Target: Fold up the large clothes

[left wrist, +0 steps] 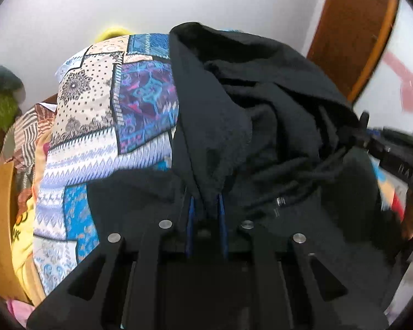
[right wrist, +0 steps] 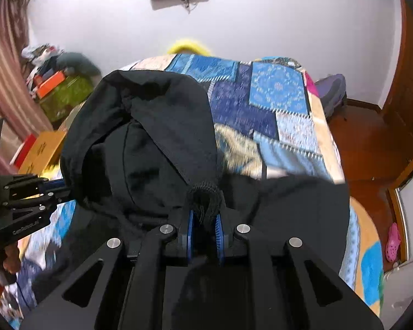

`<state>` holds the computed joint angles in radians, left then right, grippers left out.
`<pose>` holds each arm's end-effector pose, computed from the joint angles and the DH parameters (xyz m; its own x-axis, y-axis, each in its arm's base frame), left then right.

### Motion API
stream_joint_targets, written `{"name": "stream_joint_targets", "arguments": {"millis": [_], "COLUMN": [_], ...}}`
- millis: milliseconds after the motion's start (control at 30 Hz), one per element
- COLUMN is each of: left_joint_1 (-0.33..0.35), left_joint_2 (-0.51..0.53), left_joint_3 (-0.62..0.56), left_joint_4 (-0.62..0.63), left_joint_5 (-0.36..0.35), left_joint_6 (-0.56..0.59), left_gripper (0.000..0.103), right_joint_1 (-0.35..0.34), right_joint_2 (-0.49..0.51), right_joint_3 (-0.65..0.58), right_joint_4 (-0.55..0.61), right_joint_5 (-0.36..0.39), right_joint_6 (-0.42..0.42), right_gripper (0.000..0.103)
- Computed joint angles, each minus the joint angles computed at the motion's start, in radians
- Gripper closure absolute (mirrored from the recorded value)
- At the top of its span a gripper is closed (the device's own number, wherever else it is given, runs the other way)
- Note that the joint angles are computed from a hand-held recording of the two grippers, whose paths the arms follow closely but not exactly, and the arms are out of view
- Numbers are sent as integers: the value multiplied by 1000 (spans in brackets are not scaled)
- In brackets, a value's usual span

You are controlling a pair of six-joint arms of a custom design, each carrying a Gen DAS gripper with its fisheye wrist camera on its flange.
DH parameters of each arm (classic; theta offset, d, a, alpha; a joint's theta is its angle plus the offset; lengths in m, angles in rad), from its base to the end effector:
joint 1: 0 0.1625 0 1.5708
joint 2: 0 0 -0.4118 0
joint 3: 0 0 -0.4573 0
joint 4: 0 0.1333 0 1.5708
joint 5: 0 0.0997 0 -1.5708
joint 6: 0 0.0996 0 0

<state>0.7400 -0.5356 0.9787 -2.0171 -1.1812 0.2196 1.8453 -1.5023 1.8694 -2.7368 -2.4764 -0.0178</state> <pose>-0.5251 -0.7112 0.0848 -0.4488 0.8128 -0.3714 0.8568 0.5095 0.0796 0.2070 -0.5324 0.4378 -0.7434 0.3634 0.5615 -0.2023 0.6780 -0.7067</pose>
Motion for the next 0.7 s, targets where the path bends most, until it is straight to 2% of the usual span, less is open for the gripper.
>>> {"name": "stream_joint_targets", "arguments": {"millis": [100, 233, 400, 467, 533, 633, 700], "left_joint_1": [-2, 2, 9, 8, 6, 4, 6], "left_joint_2": [-55, -111, -156, -170, -181, -178, -153], "left_joint_3": [101, 194, 233, 242, 247, 225, 184], "left_joint_4": [-4, -9, -5, -25, -52, -82, -94], "left_joint_5": [39, 79, 86, 90, 92, 78, 64], "left_joint_6": [-8, -51, -87, -82, -73, -56, -50], "left_gripper": [82, 67, 64, 58, 54, 50, 47], "right_joint_1": [4, 7, 18, 30, 42, 56, 56], "right_joint_2": [-18, -37, -61, -68, -69, -63, -53], "right_joint_3": [40, 70, 66, 66, 67, 62, 52], "right_joint_4": [24, 74, 168, 172, 159, 79, 39], "right_joint_5": [6, 18, 21, 19, 12, 13, 22], "right_joint_6": [-3, 28, 88, 87, 74, 20, -8], "right_gripper": [89, 85, 75, 72, 62, 49, 47]}}
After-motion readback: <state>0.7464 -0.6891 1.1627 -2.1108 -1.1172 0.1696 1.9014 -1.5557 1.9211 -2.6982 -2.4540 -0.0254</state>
